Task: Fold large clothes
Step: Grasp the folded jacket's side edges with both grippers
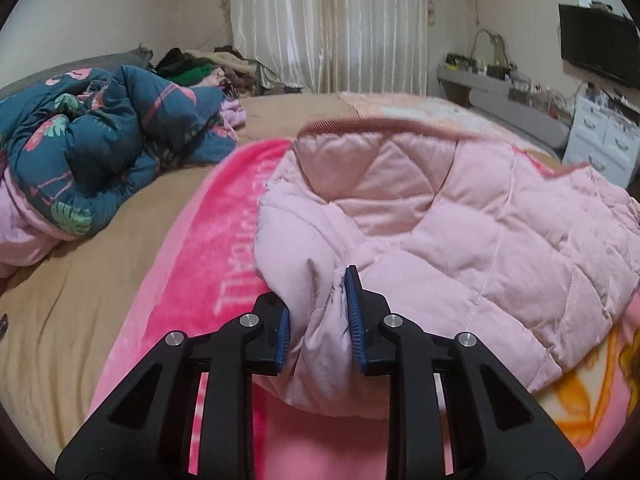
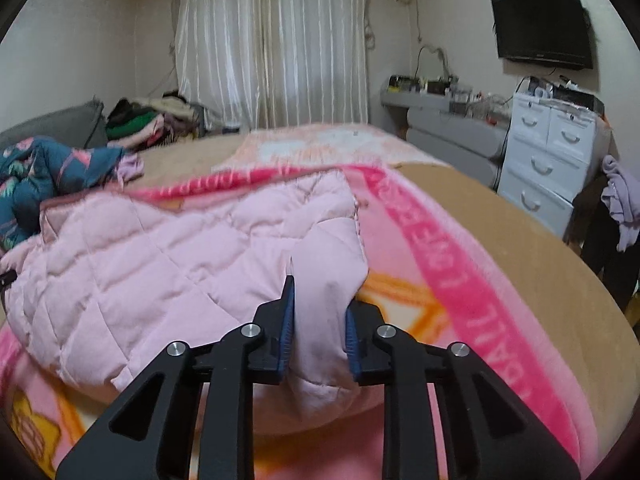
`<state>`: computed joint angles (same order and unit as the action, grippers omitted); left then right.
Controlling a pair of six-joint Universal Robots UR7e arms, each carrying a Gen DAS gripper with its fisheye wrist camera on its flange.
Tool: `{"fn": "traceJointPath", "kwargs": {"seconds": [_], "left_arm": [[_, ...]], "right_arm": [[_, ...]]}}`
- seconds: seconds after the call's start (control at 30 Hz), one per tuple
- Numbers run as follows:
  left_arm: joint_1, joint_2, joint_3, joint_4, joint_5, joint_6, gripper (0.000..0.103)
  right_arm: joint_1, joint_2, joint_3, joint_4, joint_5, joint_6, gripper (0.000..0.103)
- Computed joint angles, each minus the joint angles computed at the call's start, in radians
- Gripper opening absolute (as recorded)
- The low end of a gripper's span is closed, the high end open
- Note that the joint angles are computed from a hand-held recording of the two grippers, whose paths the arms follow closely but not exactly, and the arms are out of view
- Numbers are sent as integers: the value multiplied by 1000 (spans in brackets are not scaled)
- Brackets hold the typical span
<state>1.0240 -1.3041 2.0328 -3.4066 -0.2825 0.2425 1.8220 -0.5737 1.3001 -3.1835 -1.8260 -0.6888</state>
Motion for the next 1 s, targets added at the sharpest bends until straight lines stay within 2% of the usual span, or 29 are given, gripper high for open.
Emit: {"fn": "traceJointPath", "kwargs": {"seconds": [0.1, 0.23, 0.3, 0.37, 0.53, 0.67, 0.77, 1.0], "left_arm": [[19, 9, -50, 27, -21, -27, 16], [39, 79, -142, -53, -3, 102, 16], [51, 95, -170, -48, -6, 103, 16], [64, 127, -219, -84, -9, 164, 16], [100, 174, -287, -103, -26, 211, 16], [125, 184, -309, -59, -37, 176, 16], [146, 185, -314, 6, -46, 99, 17], [180, 202, -333, 45, -48, 71, 18]], "right_arm": [[5, 54, -99, 19, 17, 16, 18], [9, 121, -217, 47, 21, 18, 18], [12, 160, -281, 62, 13, 7, 18], [13, 193, -335, 76, 4, 5, 18], [9, 269, -463, 133, -20, 10, 18], [8, 340, -580, 195, -56, 15, 17], [6, 383, -642, 239, -90, 25, 18], [-8, 454, -746, 318, -161, 29, 18]]}}
